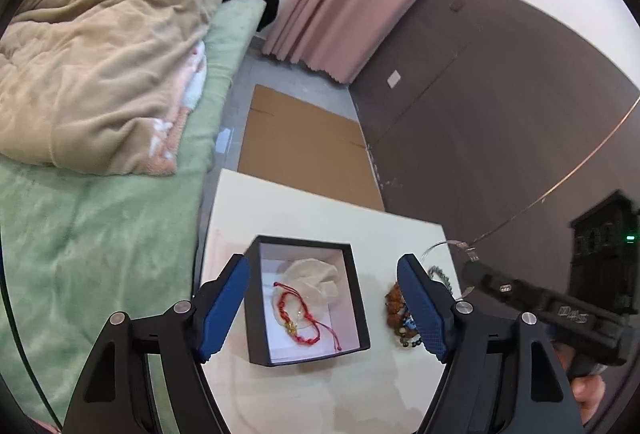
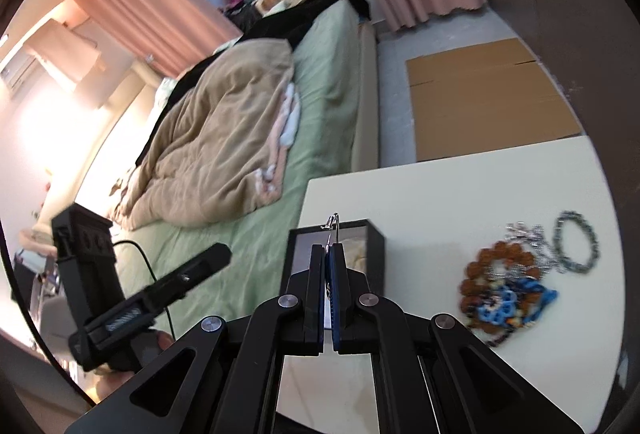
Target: Organize jewelry
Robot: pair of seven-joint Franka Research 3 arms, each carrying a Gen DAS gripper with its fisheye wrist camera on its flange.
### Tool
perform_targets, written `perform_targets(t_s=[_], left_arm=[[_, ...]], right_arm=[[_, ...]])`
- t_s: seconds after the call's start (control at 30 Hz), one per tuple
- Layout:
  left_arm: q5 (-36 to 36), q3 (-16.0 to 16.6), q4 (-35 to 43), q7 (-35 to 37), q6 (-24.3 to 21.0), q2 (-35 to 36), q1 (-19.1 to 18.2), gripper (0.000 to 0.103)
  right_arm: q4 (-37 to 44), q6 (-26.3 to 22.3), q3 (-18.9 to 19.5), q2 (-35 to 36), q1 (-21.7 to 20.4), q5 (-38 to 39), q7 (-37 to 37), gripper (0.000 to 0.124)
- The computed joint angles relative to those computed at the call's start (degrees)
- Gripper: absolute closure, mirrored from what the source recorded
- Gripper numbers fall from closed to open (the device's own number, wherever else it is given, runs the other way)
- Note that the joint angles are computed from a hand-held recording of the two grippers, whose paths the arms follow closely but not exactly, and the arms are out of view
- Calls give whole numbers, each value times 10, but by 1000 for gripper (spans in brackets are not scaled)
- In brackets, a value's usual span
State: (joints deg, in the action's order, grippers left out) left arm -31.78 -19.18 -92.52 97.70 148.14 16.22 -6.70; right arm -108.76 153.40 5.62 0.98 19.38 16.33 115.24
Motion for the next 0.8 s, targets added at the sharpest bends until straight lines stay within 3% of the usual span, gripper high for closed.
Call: perform_targets(t_s=[0.17, 0.27, 0.33, 0.43, 0.57, 0.8], left_arm=[[-3, 7, -24, 3, 13, -17, 6, 26], [4, 13, -21, -9, 5, -17, 7, 26], [-3, 12, -27, -5, 7, -24, 10, 26], [3, 15, -37, 1, 16, -34, 6, 26], [11, 16, -26, -6, 3, -27, 0, 25], [21, 4, -6, 4, -9, -14, -13, 25]], right_arm=[[53, -15, 5, 44, 9, -6, -7, 120], [70, -21, 13, 66, 5, 55, -50, 116], [81, -40, 15, 79, 2, 92, -67, 90], [57, -22, 6, 68, 10, 71, -41, 65], [18, -7, 3, 35, 8, 73, -39, 64], [-95, 25, -5, -65, -12, 16, 30, 60]])
